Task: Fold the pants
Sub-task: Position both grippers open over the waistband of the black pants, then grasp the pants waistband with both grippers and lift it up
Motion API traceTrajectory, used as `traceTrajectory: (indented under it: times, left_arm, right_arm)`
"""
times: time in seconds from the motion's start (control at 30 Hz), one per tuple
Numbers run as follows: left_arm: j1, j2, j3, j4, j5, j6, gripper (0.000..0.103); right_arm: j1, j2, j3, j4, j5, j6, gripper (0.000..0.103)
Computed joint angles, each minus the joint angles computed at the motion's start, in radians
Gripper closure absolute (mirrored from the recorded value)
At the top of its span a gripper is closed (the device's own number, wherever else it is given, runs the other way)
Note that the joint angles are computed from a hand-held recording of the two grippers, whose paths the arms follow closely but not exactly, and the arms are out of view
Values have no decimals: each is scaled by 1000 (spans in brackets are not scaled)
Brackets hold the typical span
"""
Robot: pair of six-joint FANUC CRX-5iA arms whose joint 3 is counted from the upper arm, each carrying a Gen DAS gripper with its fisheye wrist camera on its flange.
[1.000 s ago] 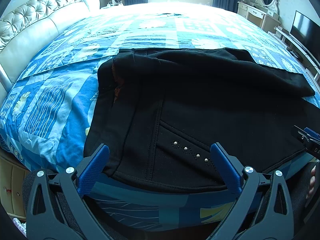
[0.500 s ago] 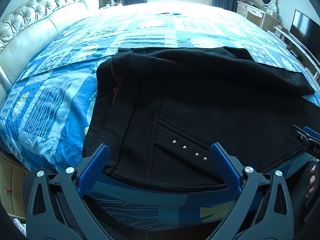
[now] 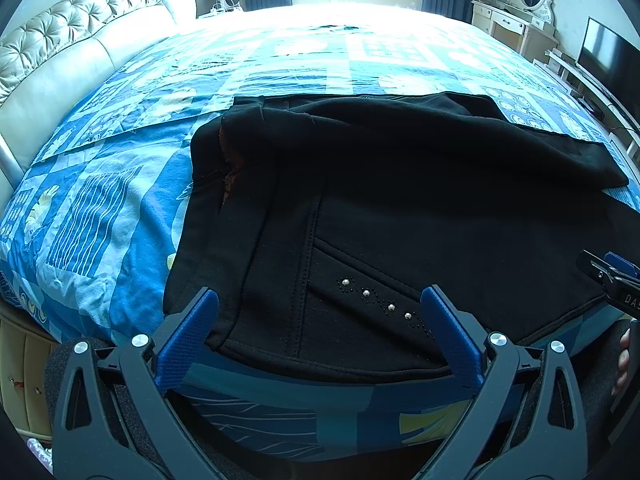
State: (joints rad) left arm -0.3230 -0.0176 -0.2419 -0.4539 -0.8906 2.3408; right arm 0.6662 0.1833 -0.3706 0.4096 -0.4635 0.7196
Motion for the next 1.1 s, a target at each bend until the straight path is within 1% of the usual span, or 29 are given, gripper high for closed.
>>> traceTrajectory:
  times: [0.17,0.23,0.27,0.33,0.47,0.5,0.53,0.57,0.6,0.7,0.77,0.83,0.87,0.9,1.03,1.1]
  left_arm:
    - [-5,2,-1,2,3,-1,2]
    - [6,-3,-11,27,24,-28,2]
    - [21,-8,-21,57,42,-65,2]
    - [64,-26,-48,143,84,-168,2]
    - [202,-91,-121,341,173,-391,2]
    - [247,-112,-149,401,201,-463,2]
    - [302,-127,-180,484,229,-563,2]
    - [355,-132,-207,575,246,-670,2]
    - [404,-122,-218,653,244,-757,2]
    - [534,-59,-234,878,237,-993,2]
    - [590,23,-198,963,214,-1097,2]
    - [627,113,-147,1019,180,-1144,2]
    - [642,159,-128,1078,159,-1187,2]
    - [650,202,-103,1113,142,-1210,2]
    - [656,357,9,1196,78,-1246,2]
    - [646,400,60,1191,63,-1251,2]
  right_arm:
    - [0,4,11,-29,-4,28,5]
    - [-2,6,28,-79,-10,80,5]
    - [-6,7,44,-123,-18,128,5]
    - [-19,4,82,-237,-25,251,5]
    - [-82,-2,199,-557,-58,615,5]
    - [-97,-1,223,-607,-64,679,5]
    - [-110,3,247,-645,-67,732,5]
    - [-124,12,273,-673,-71,774,5]
    - [-135,24,299,-688,-76,797,5]
    - [-164,78,396,-741,-113,853,5]
    - [-164,126,460,-722,-130,848,5]
    - [-164,176,522,-710,-153,851,5]
    - [-166,200,555,-713,-169,864,5]
    - [-167,225,592,-717,-191,881,5]
    - [-170,328,750,-703,-294,965,5]
    - [-181,378,837,-720,-352,1012,5]
